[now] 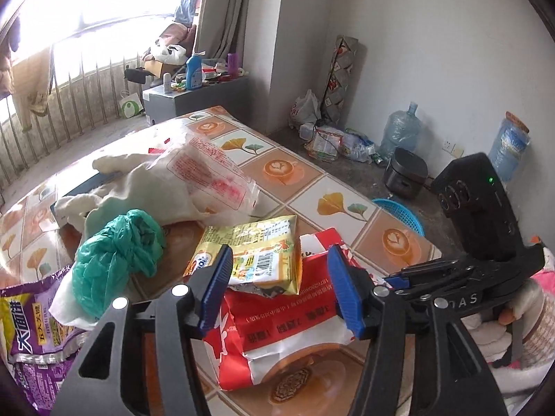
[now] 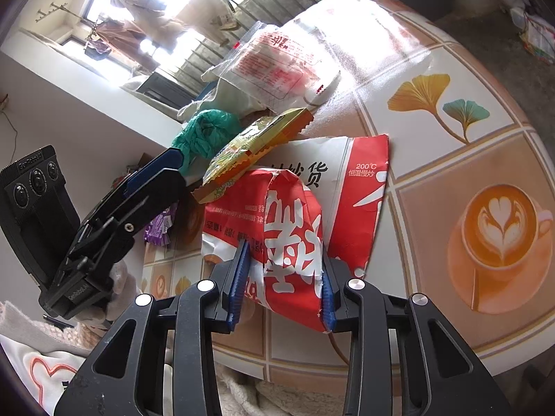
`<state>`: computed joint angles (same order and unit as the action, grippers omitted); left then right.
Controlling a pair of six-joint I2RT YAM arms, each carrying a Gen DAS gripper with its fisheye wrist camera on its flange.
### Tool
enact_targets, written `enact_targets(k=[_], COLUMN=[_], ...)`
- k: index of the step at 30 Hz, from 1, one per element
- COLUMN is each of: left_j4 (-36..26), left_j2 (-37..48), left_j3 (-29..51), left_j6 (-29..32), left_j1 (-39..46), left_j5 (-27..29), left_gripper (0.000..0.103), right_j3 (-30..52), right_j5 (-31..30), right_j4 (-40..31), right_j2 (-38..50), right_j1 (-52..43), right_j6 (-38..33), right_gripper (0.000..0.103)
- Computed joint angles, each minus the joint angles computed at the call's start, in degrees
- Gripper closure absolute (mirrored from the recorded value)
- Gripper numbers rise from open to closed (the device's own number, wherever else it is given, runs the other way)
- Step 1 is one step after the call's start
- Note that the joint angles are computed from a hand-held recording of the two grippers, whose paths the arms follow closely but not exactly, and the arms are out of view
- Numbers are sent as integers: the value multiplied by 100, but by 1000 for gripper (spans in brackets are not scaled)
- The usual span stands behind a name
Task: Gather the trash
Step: 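Carry both bags to the blue basket and release them inside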
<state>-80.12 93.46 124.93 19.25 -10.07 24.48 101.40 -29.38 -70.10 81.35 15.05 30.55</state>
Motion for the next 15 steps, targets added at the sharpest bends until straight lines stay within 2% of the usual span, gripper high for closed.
enact_targets(k=[2, 4, 7, 12, 15], left_j4=[-8, -174, -245, -310, -379], left_j2=[118, 322, 454, 583, 629], left_j3=[-64, 22, 22, 183, 328], left_j6=[114, 143, 141, 80, 78], left_j1=[-168, -185, -115, -42, -8], left_j5=[-386, -488, -476, -364, -312], left_gripper=[48, 48, 55, 80, 86], right_j3=[-27, -60, -131, -228, -296], right_j5=[-29, -62, -97, -214, -295], right_j4=[23, 48, 97, 168, 212], right_j2=[-11, -26, -63, -123, -202], right_j1=[-17, -40, -70, -157, -210], right_j6=[-7, -5, -17, -27, -11], right_gripper=[70, 70, 70, 71, 72])
